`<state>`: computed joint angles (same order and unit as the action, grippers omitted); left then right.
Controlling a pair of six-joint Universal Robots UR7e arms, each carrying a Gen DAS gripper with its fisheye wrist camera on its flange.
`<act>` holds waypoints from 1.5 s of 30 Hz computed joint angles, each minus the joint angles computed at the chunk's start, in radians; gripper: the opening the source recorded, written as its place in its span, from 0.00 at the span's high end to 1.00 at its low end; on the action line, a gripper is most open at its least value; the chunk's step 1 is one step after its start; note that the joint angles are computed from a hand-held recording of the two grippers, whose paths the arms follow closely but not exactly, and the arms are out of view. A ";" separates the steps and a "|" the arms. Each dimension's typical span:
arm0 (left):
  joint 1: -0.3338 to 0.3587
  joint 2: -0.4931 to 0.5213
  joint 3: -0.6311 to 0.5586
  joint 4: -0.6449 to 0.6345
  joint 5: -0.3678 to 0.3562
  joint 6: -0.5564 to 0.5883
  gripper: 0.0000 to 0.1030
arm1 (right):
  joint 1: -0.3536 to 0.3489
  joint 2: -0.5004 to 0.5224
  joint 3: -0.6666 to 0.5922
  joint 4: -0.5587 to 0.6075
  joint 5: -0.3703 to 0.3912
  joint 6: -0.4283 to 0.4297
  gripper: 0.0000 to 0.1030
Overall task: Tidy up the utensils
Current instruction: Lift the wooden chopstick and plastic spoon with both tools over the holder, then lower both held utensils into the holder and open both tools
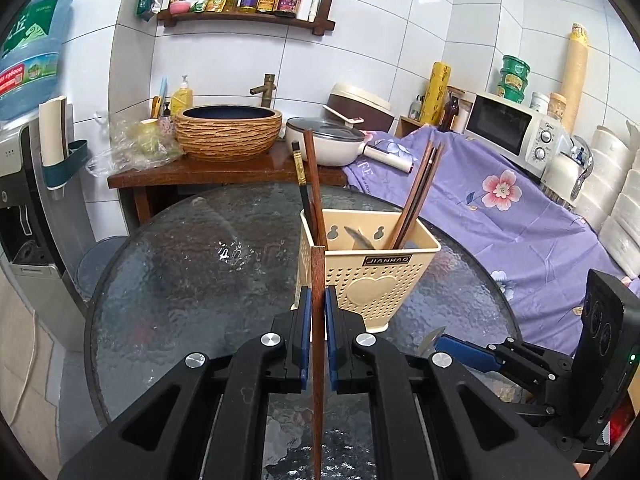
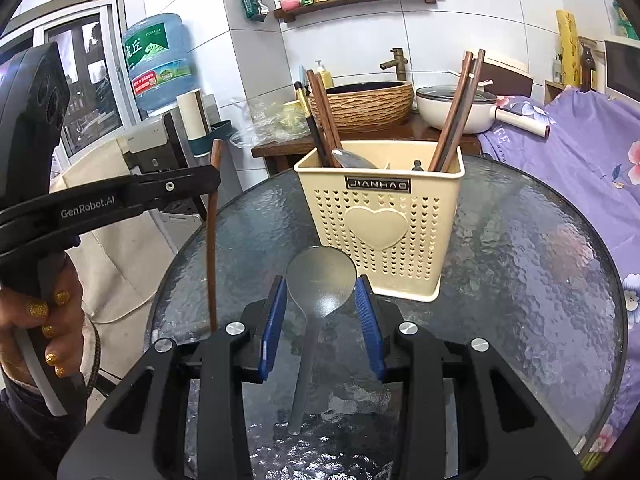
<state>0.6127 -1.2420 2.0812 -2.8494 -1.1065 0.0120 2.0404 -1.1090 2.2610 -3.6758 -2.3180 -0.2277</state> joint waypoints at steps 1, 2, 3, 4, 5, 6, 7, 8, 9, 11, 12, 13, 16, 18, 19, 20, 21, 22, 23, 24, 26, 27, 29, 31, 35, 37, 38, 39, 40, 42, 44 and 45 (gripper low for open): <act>-0.001 0.000 -0.001 -0.001 -0.001 0.001 0.94 | 0.002 -0.004 -0.001 0.003 0.001 -0.001 0.65; -0.002 -0.001 -0.003 -0.003 -0.002 0.003 0.94 | 0.002 -0.009 -0.003 0.009 0.004 0.000 0.65; -0.003 -0.003 -0.006 -0.002 -0.006 0.005 0.94 | 0.003 -0.020 -0.004 0.022 0.014 0.005 0.65; -0.002 -0.005 -0.009 -0.001 -0.010 0.009 0.94 | 0.002 -0.028 -0.005 0.032 0.020 0.008 0.65; -0.005 -0.006 -0.013 0.000 -0.013 0.012 0.94 | 0.003 -0.035 -0.008 0.041 0.025 0.010 0.65; -0.008 -0.007 -0.015 -0.003 -0.014 0.015 0.94 | 0.006 -0.041 -0.011 0.047 0.027 0.011 0.65; -0.012 -0.009 -0.018 -0.009 -0.013 0.019 0.94 | 0.009 -0.048 -0.015 0.054 0.029 0.011 0.65; -0.015 -0.009 -0.020 -0.013 -0.012 0.025 0.94 | 0.011 -0.055 -0.020 0.063 0.031 0.011 0.65; -0.018 -0.010 -0.023 -0.016 -0.012 0.032 0.94 | 0.014 -0.062 -0.024 0.072 0.032 0.011 0.65; -0.022 -0.014 -0.030 -0.018 -0.017 0.044 0.94 | 0.020 -0.073 -0.035 0.088 0.030 0.006 0.65; -0.025 -0.015 -0.034 -0.017 -0.021 0.047 0.94 | 0.025 -0.080 -0.045 0.101 0.029 0.002 0.65; -0.028 -0.017 -0.042 -0.015 -0.027 0.051 0.94 | 0.029 -0.081 -0.050 0.104 0.024 -0.002 0.65; -0.039 -0.016 -0.063 -0.012 -0.031 0.068 0.94 | 0.041 -0.089 -0.077 0.125 0.008 -0.021 0.65; -0.049 -0.016 -0.085 -0.007 -0.037 0.081 0.94 | 0.048 -0.097 -0.094 0.129 -0.001 -0.038 0.65; -0.052 -0.016 -0.095 -0.003 -0.040 0.086 0.94 | 0.053 -0.102 -0.108 0.140 -0.007 -0.047 0.65; -0.056 -0.015 -0.112 0.005 -0.047 0.092 0.94 | 0.058 -0.105 -0.119 0.150 -0.012 -0.052 0.65; -0.061 -0.013 -0.127 0.012 -0.051 0.098 0.94 | 0.063 -0.109 -0.137 0.161 -0.019 -0.061 0.65; -0.066 -0.008 -0.149 0.021 -0.054 0.105 0.94 | 0.065 -0.113 -0.149 0.167 -0.022 -0.066 0.65; -0.069 -0.004 -0.163 0.025 -0.054 0.110 0.94 | 0.068 -0.115 -0.163 0.176 -0.026 -0.071 0.65; -0.076 0.003 -0.183 0.027 -0.049 0.118 0.94 | 0.071 -0.116 -0.184 0.184 -0.032 -0.077 0.65; -0.086 0.018 -0.215 0.022 -0.033 0.130 0.94 | 0.076 -0.115 -0.215 0.187 -0.042 -0.092 0.65; -0.091 0.028 -0.235 0.020 -0.026 0.135 0.94 | 0.079 -0.111 -0.239 0.187 -0.050 -0.107 0.65; -0.096 0.048 -0.269 0.015 -0.021 0.139 0.94 | 0.083 -0.099 -0.277 0.179 -0.062 -0.134 0.65; -0.102 0.068 -0.299 0.005 -0.010 0.147 0.94 | 0.087 -0.077 -0.327 0.157 -0.083 -0.183 0.65; -0.103 0.130 -0.373 -0.002 0.026 0.152 0.94 | 0.075 -0.035 -0.413 0.121 -0.108 -0.252 0.65; -0.100 0.164 -0.411 -0.001 0.050 0.151 0.94 | 0.064 -0.018 -0.446 0.116 -0.116 -0.268 0.65; -0.094 0.183 -0.435 0.010 0.049 0.140 0.94 | 0.057 -0.010 -0.458 0.106 -0.116 -0.277 0.65; -0.088 0.201 -0.457 0.021 0.048 0.129 0.94 | 0.052 -0.004 -0.466 0.100 -0.118 -0.284 0.65; -0.083 0.218 -0.474 0.028 0.055 0.123 0.94 | 0.043 0.002 -0.474 0.099 -0.118 -0.291 0.65; -0.072 0.241 -0.484 0.017 0.063 0.114 0.94 | 0.027 0.007 -0.473 0.090 -0.105 -0.289 0.65; -0.059 0.265 -0.494 0.009 0.075 0.110 0.94 | 0.010 0.012 -0.464 0.081 -0.090 -0.287 0.65; -0.053 0.271 -0.496 0.012 0.075 0.103 0.94 | 0.002 0.017 -0.459 0.077 -0.089 -0.291 0.65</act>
